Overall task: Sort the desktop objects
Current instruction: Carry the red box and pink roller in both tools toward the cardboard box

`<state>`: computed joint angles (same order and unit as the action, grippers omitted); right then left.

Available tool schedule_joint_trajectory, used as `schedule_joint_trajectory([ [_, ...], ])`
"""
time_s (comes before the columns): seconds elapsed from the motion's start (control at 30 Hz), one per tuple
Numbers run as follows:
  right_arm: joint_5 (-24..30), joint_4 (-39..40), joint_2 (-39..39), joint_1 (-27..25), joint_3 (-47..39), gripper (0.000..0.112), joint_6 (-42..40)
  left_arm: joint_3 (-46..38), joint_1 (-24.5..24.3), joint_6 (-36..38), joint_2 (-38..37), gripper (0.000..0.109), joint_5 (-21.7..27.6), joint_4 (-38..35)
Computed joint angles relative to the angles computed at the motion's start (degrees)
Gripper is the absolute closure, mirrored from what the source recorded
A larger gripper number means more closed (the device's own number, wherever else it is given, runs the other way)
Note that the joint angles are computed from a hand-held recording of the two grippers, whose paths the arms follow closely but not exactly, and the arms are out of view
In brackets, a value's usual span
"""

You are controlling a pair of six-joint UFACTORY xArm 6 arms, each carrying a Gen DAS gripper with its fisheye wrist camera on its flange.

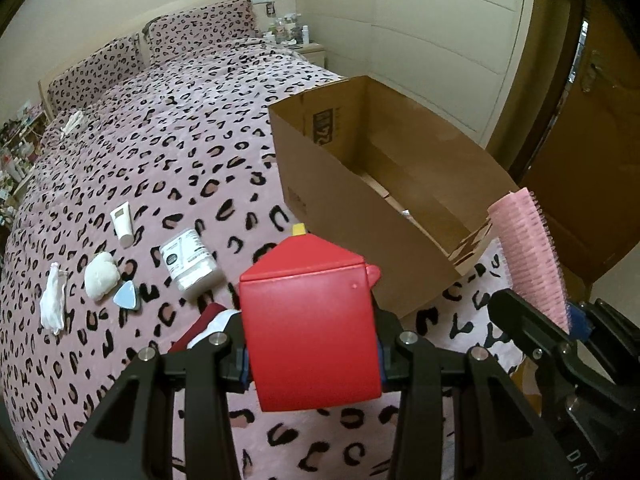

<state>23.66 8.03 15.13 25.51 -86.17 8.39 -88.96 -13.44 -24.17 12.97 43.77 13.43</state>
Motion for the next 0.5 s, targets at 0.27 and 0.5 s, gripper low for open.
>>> schedule_joint_trajectory([
  [0.27,0.08,0.22,0.42,-0.87,-1.33,0.085,-0.13,-4.69,-0.43,4.46,2.72,0.066,0.95,-3.39],
  [0.5,2.33,0.84,4.10,-1.94,-8.31,0.085,-1.80,-17.06,0.61,13.11,9.83,0.066,4.90,-11.67],
])
